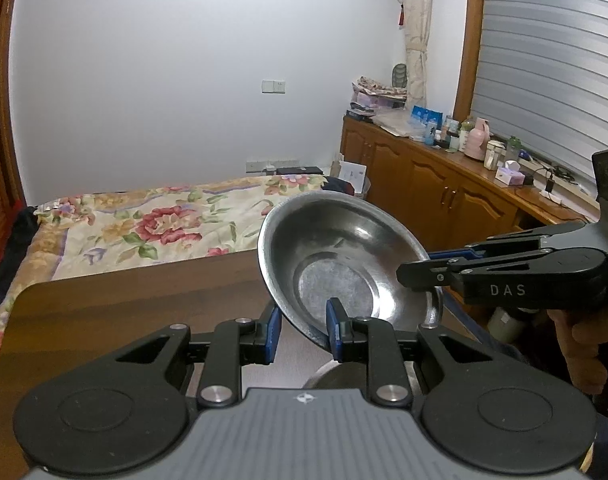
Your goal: Organize plates and bowls
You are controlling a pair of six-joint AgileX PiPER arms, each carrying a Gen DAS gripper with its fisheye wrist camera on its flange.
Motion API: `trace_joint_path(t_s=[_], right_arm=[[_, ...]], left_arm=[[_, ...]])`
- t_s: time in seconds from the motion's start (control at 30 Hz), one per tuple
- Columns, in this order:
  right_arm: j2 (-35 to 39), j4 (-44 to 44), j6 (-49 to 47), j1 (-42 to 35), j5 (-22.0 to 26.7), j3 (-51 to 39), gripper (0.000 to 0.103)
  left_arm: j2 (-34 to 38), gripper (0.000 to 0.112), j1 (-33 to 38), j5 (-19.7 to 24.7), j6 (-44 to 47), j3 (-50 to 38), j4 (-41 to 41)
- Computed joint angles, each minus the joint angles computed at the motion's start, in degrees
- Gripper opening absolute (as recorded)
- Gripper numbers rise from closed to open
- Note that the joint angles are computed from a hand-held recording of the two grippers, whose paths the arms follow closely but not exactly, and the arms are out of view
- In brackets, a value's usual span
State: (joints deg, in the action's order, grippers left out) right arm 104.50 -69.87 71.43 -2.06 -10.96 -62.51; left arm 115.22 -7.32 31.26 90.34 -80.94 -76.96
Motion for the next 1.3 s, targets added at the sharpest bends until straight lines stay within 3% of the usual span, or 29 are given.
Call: trace_joint_path(t_s=[0.2,0.5,0.8,1.3], right_arm=[[-2.1,10.3,-9.6,0.6,-2.0,4.1,0.020],[-2.8,19.1,-15.8,1.3,-4.5,8.5,0.020],[-3.1,26.0,-21.3,1.3,-7.4,12.4,0.019],[-0.6,39.4,-32.2,0.3,-15.1,20.4,0.015]], left_arm=[[-3.5,0.027,0.7,0.2,4.8,5.6,-2.6],[-6.0,0.027,1.5,0.4,10.1,10.3,-4.4],[-4.5,0.027,2.3,1.2,13.1,13.1,-5.9],[-0.5,0.027,-0.3,-2.4,19.3,15.2,-9.7]])
